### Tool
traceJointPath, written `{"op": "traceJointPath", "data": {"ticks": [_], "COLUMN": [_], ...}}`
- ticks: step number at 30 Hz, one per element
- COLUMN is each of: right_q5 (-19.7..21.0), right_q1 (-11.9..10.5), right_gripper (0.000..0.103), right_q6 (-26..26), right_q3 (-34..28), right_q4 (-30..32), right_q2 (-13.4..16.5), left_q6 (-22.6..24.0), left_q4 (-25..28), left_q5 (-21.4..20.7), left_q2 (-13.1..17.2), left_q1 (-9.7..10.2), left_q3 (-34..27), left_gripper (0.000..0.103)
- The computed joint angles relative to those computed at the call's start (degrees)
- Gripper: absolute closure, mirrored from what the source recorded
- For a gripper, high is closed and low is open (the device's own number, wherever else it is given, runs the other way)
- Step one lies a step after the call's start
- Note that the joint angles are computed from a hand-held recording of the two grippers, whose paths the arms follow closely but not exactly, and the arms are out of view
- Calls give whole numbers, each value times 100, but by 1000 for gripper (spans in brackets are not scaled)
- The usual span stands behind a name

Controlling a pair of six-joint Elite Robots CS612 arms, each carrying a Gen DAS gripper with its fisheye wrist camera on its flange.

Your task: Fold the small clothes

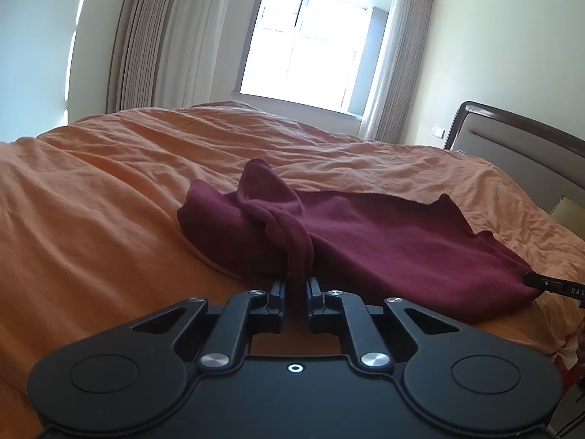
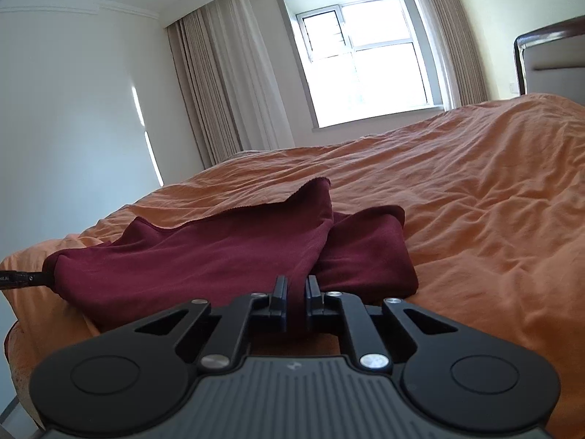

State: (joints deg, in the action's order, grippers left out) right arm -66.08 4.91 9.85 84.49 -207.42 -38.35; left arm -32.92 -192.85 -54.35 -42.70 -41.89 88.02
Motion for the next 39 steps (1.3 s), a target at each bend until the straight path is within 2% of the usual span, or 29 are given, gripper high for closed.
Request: {"op": "traceJointPath", "data": {"ticks": [2, 6, 9, 12, 17, 21, 23, 25, 27, 30, 31, 32, 33, 34, 35, 36, 37, 38, 39], "right_q5": [6, -70, -9, -84, -177, -195, -219, -207, -214, -367, -433, -512, -604, -739, -857, -961, -1103, -1225, -1296], "right_q1": [-8, -1, -23, -21, -7, -13, -6, -2, 0, 17, 23, 29, 40, 55, 71, 90, 117, 147, 171], "right_gripper": [93, 93, 93, 94, 96, 96, 96, 95, 94, 78, 63, 50, 46, 36, 27, 22, 12, 7, 5], "right_q6": [138, 178, 430, 359, 292, 377, 387, 429, 416, 285, 243, 220, 205, 180, 141, 85, 1, -86, -169], "right_q3": [36, 82, 114, 216, 444, 506, 454, 413, 422, 477, 500, 520, 537, 565, 580, 585, 586, 575, 550], "right_q4": [-67, 58, 62, -131, -288, -267, -169, -162, -152, -140, -138, -169, -202, -254, -331, -411, -498, -578, -633], "right_q2": [-25, 1, 50, 5, -129, -129, -98, -79, -88, -116, -128, -135, -141, -156, -159, -154, -150, -141, -127], "left_q6": [-26, -291, -495, -906, -894, -1180, -1366, -1595, -1664, -1631, -1569, -1529, -1535, -1576, -1634, -1714, -1785, -1898, -2001], "left_q4": [26, 51, 286, 437, 268, 545, 549, 750, 522, 153, 117, 98, 71, 49, 36, 55, 71, 131, 192], "left_q5": [80, -90, -151, -196, 145, 332, 297, 425, 378, 263, 285, 297, 322, 331, 320, 371, 481, 698, 936], "left_q2": [-85, -237, -205, -181, -247, -372, -397, -393, -351, -309, -304, -297, -292, -292, -296, -298, -294, -289, -274], "left_q1": [-6, 28, 34, 36, -104, -207, -201, -189, -156, -134, -145, -153, -162, -172, -178, -193, -218, -261, -311], "left_q3": [39, 211, 233, 292, 394, 541, 630, 633, 654, 681, 684, 679, 687, 701, 721, 734, 740, 744, 737], "left_gripper": [94, 94, 95, 95, 96, 98, 103, 103, 103, 101, 98, 90, 85, 82, 74, 60, 49, 20, 2]}}
